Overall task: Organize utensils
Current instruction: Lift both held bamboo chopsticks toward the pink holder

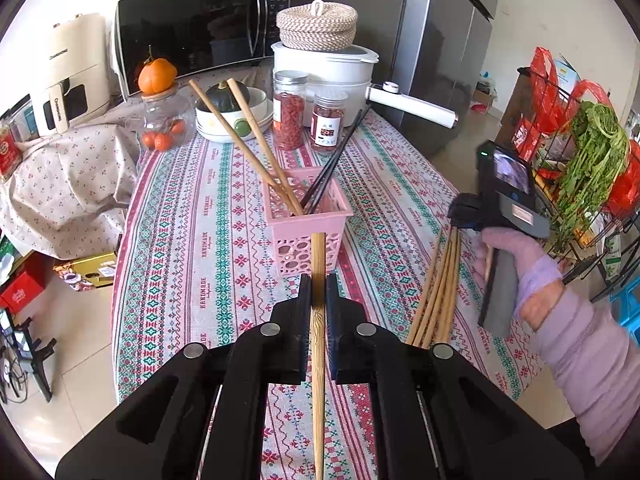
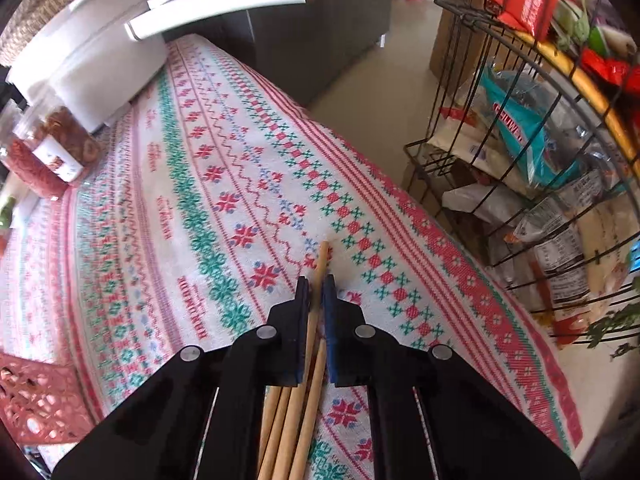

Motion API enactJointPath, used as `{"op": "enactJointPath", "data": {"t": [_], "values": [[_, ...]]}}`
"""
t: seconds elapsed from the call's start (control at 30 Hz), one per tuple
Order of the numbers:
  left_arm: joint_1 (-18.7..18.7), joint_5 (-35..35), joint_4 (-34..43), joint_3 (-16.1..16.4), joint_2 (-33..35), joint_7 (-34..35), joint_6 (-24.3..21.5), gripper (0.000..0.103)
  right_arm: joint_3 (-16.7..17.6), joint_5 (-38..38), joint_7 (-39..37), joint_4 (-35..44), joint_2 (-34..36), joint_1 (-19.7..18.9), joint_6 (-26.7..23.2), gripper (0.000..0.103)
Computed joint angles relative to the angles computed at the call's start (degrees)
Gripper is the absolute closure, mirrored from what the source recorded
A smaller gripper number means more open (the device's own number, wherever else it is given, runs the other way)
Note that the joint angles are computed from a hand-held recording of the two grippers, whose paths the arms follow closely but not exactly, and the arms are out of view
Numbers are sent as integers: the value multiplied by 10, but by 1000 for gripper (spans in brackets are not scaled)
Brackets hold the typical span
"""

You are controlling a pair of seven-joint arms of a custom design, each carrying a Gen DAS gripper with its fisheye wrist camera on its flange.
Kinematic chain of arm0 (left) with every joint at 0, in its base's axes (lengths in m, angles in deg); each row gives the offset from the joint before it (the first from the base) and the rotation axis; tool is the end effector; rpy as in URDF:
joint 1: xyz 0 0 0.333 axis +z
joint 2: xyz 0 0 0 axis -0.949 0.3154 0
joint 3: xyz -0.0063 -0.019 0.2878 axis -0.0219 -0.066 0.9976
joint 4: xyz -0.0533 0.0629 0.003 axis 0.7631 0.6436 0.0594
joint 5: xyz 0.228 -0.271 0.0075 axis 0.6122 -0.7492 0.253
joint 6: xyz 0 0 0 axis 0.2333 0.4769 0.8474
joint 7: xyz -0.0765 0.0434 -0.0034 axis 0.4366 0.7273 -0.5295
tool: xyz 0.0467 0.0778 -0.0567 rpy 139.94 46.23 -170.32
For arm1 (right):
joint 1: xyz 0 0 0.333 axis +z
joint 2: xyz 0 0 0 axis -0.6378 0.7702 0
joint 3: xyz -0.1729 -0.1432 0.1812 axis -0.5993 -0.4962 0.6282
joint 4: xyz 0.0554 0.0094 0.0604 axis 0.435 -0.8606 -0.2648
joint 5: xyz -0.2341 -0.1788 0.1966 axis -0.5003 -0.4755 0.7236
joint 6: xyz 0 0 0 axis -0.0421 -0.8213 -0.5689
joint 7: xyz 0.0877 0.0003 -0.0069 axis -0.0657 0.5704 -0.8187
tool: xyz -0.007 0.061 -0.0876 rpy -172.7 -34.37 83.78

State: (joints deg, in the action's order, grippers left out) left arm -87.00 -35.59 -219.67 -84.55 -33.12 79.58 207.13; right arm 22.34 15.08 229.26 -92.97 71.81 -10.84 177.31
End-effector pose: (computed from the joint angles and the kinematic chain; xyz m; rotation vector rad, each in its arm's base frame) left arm 0.2803 -0.2686 0.5070 -1.9649 1.6063 -0.7064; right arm 0.5449 0.3298 0.3964 -1.7957 2.0924 -0.3340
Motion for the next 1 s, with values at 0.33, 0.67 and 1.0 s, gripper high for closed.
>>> {"op": "enactJointPath", "data": {"t": [0.33, 0.67, 1.0], "values": [[12, 18, -27, -20, -96, -42, 0, 97, 52, 158, -182, -286, -251, -43, 286, 97], [19, 21, -25, -46, -162, -75, -33, 97, 44, 249, -278, -403, -441, 33, 298, 98], [94, 46, 36, -33, -157, -90, -11, 97, 25, 310, -316, -321, -424, 58, 284, 97]]}}
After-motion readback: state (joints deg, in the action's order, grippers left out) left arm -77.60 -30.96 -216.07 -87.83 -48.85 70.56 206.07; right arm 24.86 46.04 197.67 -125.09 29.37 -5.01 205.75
